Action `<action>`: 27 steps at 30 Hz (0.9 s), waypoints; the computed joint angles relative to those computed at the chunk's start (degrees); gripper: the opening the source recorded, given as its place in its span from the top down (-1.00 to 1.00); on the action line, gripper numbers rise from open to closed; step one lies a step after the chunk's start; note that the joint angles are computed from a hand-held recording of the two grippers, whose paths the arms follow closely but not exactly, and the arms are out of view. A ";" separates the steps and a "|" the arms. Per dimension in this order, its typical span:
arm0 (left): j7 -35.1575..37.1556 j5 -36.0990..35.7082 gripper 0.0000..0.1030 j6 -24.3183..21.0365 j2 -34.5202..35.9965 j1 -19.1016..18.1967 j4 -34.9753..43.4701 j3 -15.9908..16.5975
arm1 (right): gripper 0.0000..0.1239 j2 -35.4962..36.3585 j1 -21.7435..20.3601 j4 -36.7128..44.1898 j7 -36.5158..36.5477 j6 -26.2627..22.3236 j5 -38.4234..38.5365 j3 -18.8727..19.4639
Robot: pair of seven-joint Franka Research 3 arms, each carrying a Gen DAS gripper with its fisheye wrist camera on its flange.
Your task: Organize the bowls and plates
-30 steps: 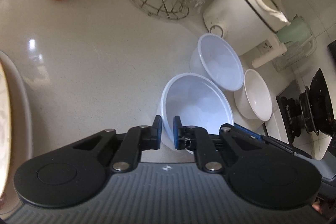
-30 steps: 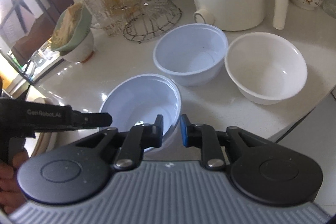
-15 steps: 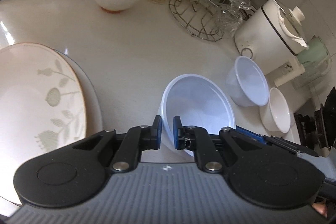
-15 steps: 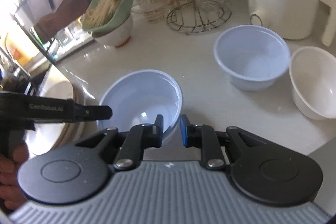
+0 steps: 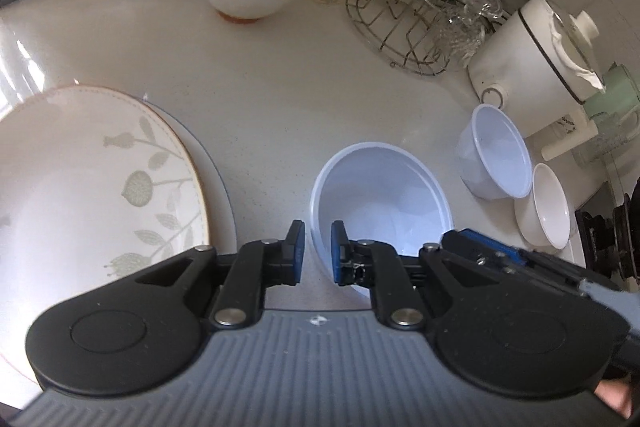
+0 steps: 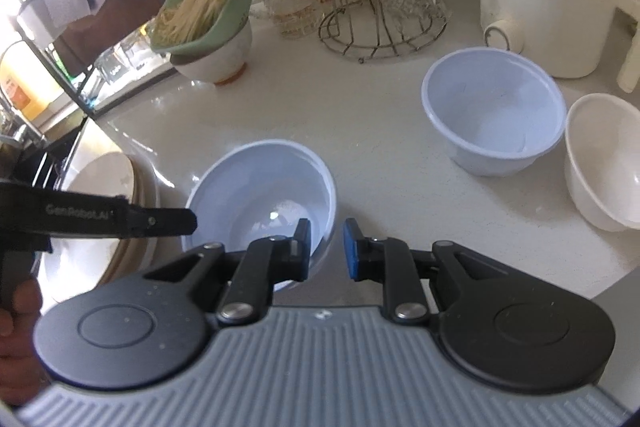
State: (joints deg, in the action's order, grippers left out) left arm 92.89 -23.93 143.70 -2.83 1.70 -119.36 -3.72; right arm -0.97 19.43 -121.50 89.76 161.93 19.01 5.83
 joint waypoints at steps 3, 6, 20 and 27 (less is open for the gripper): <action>-0.40 0.60 0.72 0.03 -1.21 0.01 -0.06 0.07 | 0.65 -1.11 -0.21 -0.49 -0.49 0.25 0.53 -0.25; -0.73 -0.03 0.71 0.42 -2.83 -0.31 -0.40 0.38 | 0.65 -2.63 -0.45 -1.29 -0.79 0.98 -0.26 -0.32; -3.16 2.93 0.71 1.55 -12.37 -5.37 -3.20 1.39 | 0.65 -13.77 0.02 -7.10 -6.91 2.89 5.47 -1.71; -7.97 6.07 0.71 2.30 -18.37 -8.18 -6.26 0.83 | 0.65 -21.20 0.10 -10.89 -8.27 1.76 7.03 -3.25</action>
